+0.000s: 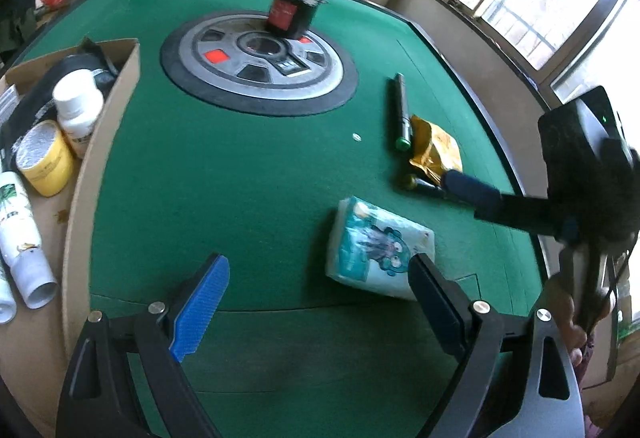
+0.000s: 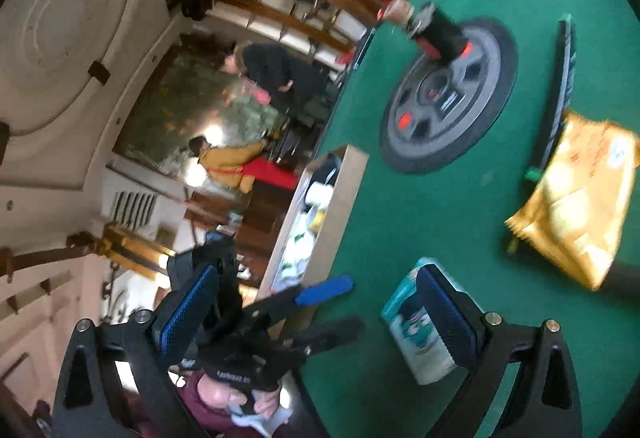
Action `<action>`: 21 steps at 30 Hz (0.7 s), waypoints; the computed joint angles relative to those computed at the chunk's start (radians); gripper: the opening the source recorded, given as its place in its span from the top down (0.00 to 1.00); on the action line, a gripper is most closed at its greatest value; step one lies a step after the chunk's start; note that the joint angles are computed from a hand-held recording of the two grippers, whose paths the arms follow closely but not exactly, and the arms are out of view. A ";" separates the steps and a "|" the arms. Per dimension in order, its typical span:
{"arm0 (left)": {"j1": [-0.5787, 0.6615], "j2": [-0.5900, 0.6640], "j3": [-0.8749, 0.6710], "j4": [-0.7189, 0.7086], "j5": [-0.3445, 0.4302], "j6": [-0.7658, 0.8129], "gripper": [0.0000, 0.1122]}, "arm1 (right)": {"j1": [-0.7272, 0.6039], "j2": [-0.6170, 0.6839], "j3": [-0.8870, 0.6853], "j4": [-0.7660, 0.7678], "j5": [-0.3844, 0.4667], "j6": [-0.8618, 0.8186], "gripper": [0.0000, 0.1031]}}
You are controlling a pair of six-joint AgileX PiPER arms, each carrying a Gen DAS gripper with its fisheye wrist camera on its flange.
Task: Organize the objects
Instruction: 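Grasp the blue cartoon tissue pack with the left gripper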
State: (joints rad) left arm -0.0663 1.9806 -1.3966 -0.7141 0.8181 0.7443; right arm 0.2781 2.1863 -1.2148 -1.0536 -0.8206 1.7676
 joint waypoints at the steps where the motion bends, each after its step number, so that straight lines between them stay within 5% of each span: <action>1: -0.011 -0.003 0.003 0.007 -0.006 -0.006 0.20 | -0.004 -0.001 0.020 0.040 0.004 -0.014 0.01; 6: -0.087 -0.014 -0.001 0.030 -0.033 0.010 0.20 | -0.039 0.003 0.050 0.112 0.017 -0.001 0.00; 10: -0.185 -0.008 -0.027 0.100 -0.148 0.057 0.20 | -0.056 -0.010 0.061 0.143 0.047 0.007 0.00; 14: -0.272 0.039 -0.049 0.311 -0.227 -0.090 0.20 | -0.068 -0.035 0.097 0.186 0.050 -0.030 0.00; 19: -0.281 0.026 0.029 0.323 -0.287 -0.053 0.17 | -0.086 -0.038 0.121 0.212 0.032 -0.037 0.00; 21: -0.266 0.021 0.028 0.291 -0.272 -0.024 0.37 | -0.086 -0.039 0.121 0.209 0.036 -0.034 0.00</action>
